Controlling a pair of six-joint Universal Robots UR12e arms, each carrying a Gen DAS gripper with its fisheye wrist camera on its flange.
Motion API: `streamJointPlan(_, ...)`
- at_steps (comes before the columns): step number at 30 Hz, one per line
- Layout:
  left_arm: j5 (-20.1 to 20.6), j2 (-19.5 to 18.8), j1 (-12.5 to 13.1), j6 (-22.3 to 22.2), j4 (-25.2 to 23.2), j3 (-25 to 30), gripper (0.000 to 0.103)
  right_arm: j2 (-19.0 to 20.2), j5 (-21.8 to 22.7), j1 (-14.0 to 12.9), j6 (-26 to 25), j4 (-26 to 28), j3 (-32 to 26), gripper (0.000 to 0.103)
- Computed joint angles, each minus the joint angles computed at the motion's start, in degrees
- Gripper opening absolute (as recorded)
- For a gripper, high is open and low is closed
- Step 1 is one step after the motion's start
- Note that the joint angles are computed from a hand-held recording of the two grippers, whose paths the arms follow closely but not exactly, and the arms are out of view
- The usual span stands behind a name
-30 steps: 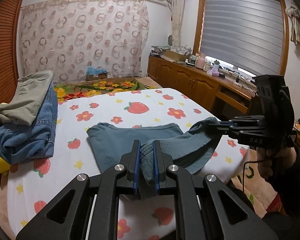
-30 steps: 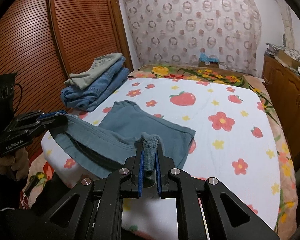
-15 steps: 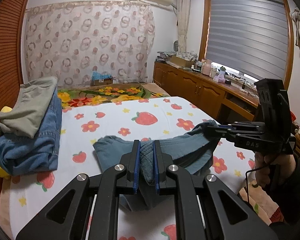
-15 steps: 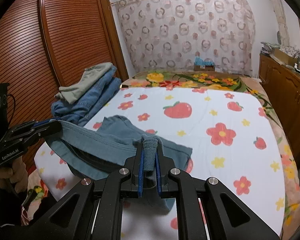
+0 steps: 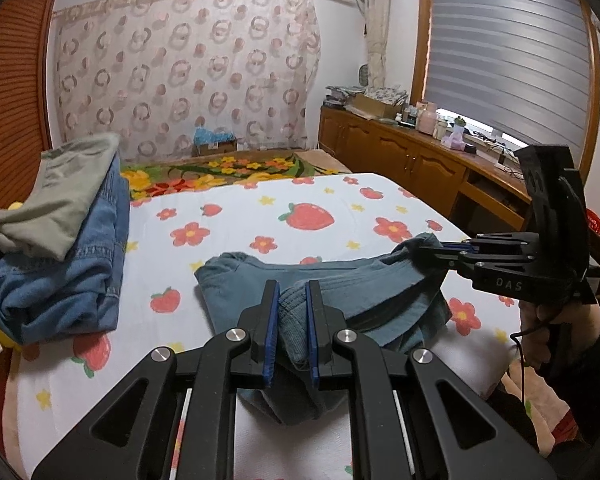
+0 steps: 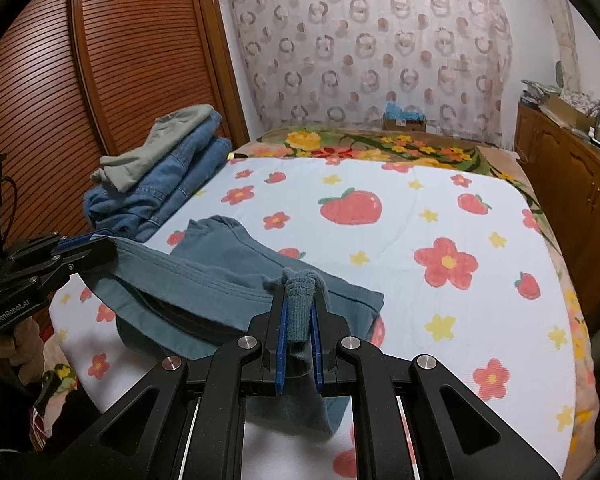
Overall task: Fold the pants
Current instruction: 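Open both tools to release the folded shorts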
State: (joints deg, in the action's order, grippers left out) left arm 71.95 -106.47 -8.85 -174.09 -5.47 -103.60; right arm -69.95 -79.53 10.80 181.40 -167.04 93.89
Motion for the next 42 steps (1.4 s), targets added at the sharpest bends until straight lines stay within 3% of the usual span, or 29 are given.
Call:
streamJointPlan(5, 0.5, -0.1, 0.0, -0.6, -0.8, 0.1, 0.021, 0.5, -0.4, 0.2, -0.3, 0.9, -0.7, 0.010)
streamJointPlan(11, -1.0, 0.1, 0.8, -1.9, -0.2, -0.5, 0.055, 0.7, -0.6, 0.1, -0.2, 0.9, -0.9, 0.011)
streamJointPlan(13, -1.6, 0.1, 1.0, -2.2, -0.4, -0.6, 0.082, 0.7, -1.6, 0.2, -0.1, 0.5, -0.9, 0.017)
streamJointPlan(17, -2.0, 0.1, 1.1, -2.4, -0.9, -1.0, 0.082, 0.4, -2.3, 0.1, 0.7, -0.7, -0.4, 0.033)
streamJointPlan(22, -1.1, 0.3, 1.0, -1.2, -1.9, -1.5, 0.082, -0.8, -1.6, -0.3, 0.2, -1.2, 1.2, 0.033)
streamJointPlan(34, 0.1, 0.0, 0.8, 2.6, -7.5, -1.2, 0.082, -2.7, 1.0, -0.6, -4.8, 4.4, 3.2, 0.039)
streamJointPlan(42, 1.2, -1.2, 0.5, 3.8, -9.4, 1.0, 0.082, 0.1, -4.2, 0.5, -7.5, 12.0, -2.1, 0.040)
